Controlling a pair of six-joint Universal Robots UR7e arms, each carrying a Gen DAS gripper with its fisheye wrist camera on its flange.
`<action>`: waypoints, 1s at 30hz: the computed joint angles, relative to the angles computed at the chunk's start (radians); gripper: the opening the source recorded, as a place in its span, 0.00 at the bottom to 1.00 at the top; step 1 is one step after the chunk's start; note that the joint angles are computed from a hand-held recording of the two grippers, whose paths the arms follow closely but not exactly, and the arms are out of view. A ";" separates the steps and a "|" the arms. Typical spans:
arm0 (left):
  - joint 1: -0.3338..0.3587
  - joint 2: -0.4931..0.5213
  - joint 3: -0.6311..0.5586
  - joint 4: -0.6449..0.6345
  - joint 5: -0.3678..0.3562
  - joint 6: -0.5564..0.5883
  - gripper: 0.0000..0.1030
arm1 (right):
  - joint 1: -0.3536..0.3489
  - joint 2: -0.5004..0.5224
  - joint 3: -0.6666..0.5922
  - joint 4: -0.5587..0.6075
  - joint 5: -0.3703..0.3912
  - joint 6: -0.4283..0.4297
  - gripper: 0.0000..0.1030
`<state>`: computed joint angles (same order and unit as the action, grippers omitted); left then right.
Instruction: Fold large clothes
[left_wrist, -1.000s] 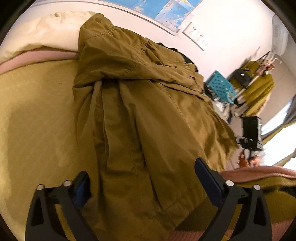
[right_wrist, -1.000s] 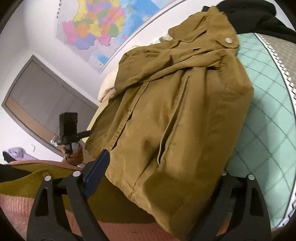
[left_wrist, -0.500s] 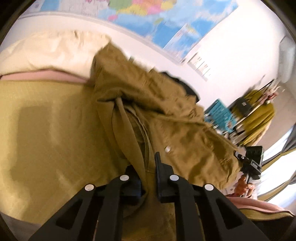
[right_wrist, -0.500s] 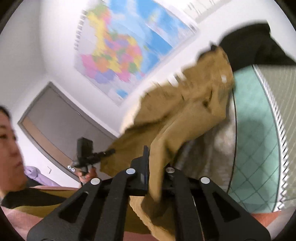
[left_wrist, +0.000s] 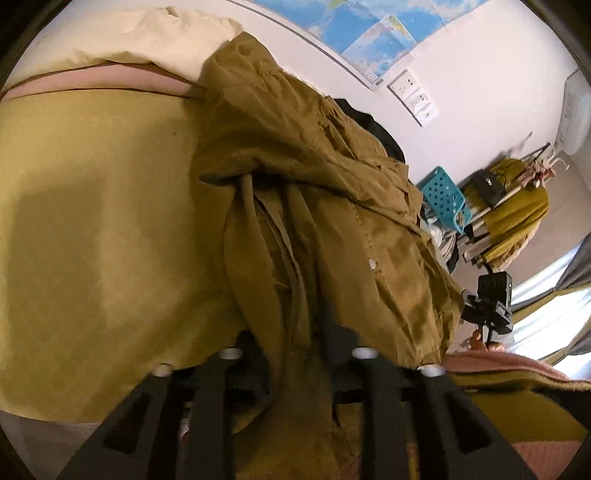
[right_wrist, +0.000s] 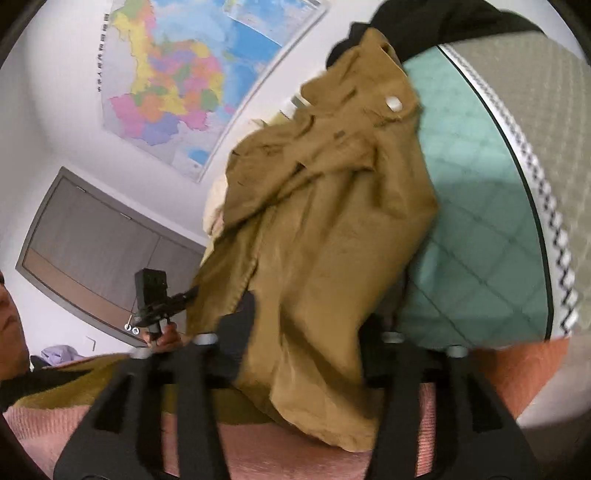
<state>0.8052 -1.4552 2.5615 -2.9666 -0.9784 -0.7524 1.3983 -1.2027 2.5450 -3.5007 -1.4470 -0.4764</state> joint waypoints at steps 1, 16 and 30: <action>0.000 -0.001 -0.013 0.054 0.009 -0.011 0.48 | -0.010 -0.003 0.004 0.013 0.011 -0.007 0.62; -0.094 -0.049 -0.039 0.044 0.071 -0.030 0.09 | 0.054 -0.049 0.032 0.038 0.152 -0.081 0.12; 0.023 -0.050 -0.215 0.055 0.043 0.027 0.10 | 0.170 -0.047 -0.205 0.094 0.184 0.045 0.08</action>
